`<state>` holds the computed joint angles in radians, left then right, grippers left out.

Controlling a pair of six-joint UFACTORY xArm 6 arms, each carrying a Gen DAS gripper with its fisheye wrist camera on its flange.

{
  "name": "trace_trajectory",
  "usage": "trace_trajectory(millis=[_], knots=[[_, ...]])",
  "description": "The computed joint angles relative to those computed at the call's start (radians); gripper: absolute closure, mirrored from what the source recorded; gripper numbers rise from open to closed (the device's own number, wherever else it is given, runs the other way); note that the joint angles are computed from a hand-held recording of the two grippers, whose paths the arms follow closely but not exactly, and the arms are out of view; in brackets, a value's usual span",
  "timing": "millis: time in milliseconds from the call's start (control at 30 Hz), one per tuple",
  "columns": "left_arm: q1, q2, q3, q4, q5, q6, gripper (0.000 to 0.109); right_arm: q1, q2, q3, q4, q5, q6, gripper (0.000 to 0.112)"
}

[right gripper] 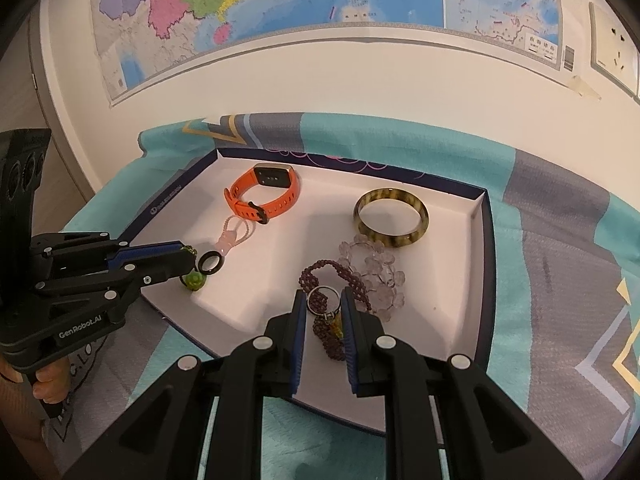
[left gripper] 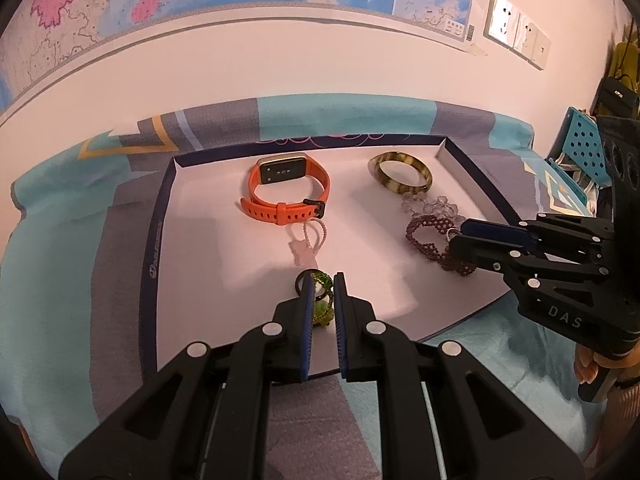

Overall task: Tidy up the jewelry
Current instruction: 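Lower the silver ring into the box and open the right tool while the left tool releases the green-stone ring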

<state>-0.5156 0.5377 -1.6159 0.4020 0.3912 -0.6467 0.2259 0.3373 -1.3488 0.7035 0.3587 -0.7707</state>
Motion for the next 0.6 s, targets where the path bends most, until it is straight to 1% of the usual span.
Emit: trace_trajectory(millis=[367, 400, 467, 600], knots=[[0.002, 0.028, -0.032, -0.031, 0.025, 0.015, 0.098, -0.004, 0.028, -0.022, -0.074, 0.008, 0.073, 0.096], [0.002, 0.03, -0.035, -0.03, 0.028, 0.013, 0.098, -0.005, 0.031, -0.025, -0.075, 0.011, 0.076, 0.096], [0.003, 0.038, -0.041, -0.069, 0.032, 0.034, 0.098, -0.005, 0.032, -0.024, -0.067, 0.009, 0.071, 0.096], [0.0, 0.043, -0.044, -0.06, 0.032, 0.026, 0.097, -0.002, 0.032, -0.022, -0.075, 0.004, 0.078, 0.096]])
